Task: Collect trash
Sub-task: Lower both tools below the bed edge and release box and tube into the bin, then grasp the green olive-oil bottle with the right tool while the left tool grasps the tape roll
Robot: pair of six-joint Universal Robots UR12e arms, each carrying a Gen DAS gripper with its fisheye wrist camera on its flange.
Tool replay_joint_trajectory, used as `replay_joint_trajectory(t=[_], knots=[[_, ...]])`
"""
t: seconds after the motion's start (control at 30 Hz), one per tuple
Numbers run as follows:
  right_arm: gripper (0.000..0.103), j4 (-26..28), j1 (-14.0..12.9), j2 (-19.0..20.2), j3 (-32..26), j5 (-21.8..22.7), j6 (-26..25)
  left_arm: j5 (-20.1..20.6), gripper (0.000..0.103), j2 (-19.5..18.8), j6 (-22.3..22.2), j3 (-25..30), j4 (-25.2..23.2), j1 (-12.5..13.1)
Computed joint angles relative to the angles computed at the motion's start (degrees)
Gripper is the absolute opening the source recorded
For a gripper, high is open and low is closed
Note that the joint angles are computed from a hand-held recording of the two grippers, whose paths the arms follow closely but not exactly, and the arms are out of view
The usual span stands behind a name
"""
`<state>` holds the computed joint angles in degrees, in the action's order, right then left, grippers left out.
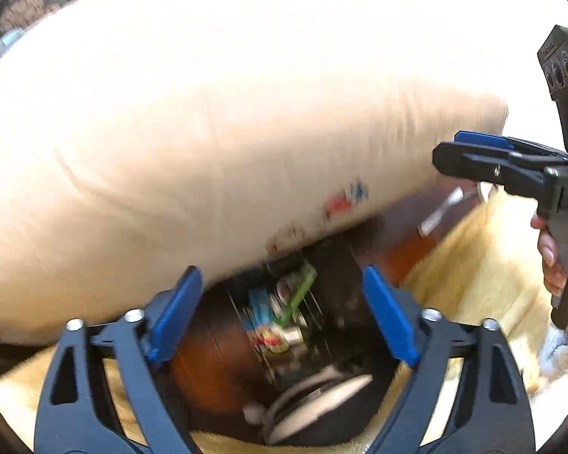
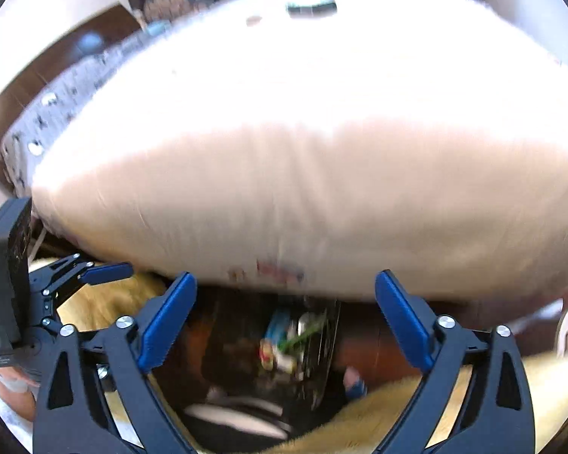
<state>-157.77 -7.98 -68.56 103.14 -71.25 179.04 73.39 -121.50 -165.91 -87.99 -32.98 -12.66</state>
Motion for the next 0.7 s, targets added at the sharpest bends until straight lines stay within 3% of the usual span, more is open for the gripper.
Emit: replay_joint_trajectory(t=[0.13, 0.23, 0.33, 0.47, 0.7], knots=[[0.099, -4.43, -0.13, 0.88, -3.28, -2.41, 0.28, 2.27, 0.095, -0.16, -1.31, 2.14, 5.02, 0.27], [0.099, -4.05, -0.11, 3.23, -7.99, -4.29, -0.65, 4.88, 0.095, -2.11, -4.02, 6.31, 6.68, -0.03], [0.099, -2.23, 0.07, 6.21, -13.38, -5.55, -1.95, 5.38, 0.095, -4.61, -6.23, 11.47, 5.15, 0.16], [0.099, -0.55, 0.08, 10.49, -20.37, -7.09, -3.41, 8.99, 0.095, -8.59, -6.55, 18.69, 3.29, -0.32], [0.099, 6.05, 0.84, 18.91, -33.57, -7.48, -3.0, 8.82, 0.095, -16.2, -8.49, 31.91, -4.38, -0.03]])
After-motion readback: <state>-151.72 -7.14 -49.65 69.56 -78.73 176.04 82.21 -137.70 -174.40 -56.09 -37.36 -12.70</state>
